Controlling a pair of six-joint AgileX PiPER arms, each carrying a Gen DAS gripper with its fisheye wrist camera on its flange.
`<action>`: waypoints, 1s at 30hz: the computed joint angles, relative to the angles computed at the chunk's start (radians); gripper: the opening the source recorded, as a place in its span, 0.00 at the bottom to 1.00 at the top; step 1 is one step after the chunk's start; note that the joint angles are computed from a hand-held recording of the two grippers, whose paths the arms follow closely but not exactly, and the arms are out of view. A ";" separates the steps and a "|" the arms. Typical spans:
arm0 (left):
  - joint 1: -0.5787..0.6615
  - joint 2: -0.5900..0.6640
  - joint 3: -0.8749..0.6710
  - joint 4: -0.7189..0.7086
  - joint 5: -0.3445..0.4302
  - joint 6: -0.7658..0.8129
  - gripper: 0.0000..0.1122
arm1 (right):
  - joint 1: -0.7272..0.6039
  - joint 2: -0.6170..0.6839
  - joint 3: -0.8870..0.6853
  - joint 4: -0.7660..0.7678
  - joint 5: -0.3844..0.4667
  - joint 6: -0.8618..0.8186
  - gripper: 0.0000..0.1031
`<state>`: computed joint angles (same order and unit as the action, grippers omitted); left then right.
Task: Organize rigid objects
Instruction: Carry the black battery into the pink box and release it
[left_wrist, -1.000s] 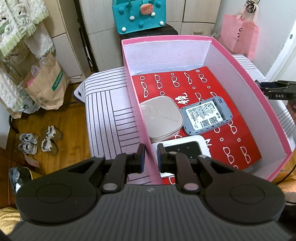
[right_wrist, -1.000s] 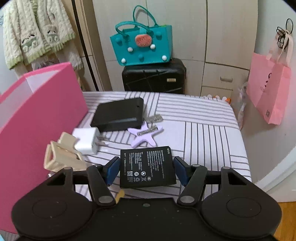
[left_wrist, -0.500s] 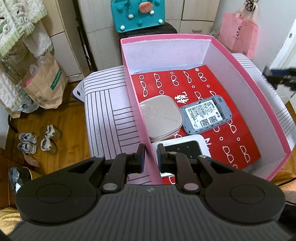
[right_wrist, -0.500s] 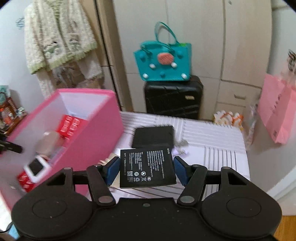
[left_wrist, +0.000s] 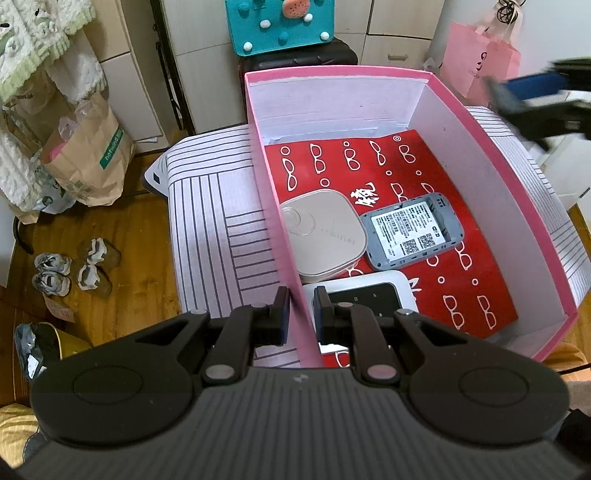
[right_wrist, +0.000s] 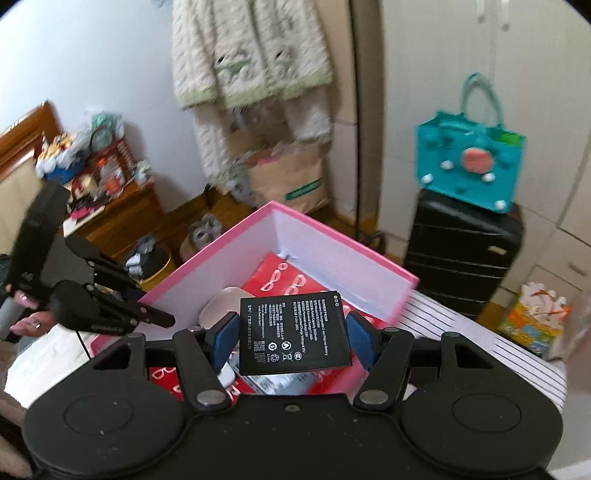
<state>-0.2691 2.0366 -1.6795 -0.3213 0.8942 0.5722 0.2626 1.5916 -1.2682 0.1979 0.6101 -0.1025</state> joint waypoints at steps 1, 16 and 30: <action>-0.001 0.001 -0.002 0.003 0.001 -0.004 0.11 | -0.006 0.060 -0.059 0.025 0.028 -0.010 0.66; 0.003 0.008 -0.017 -0.002 0.017 -0.019 0.11 | -0.022 0.613 -0.579 0.140 0.197 0.281 0.66; 0.011 0.007 -0.014 -0.019 0.016 -0.019 0.11 | -0.050 0.557 -0.478 0.265 0.127 0.353 0.67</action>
<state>-0.2577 2.0438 -1.6934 -0.3408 0.9102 0.5533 0.2126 2.1481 -1.7465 0.4628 0.7372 0.2505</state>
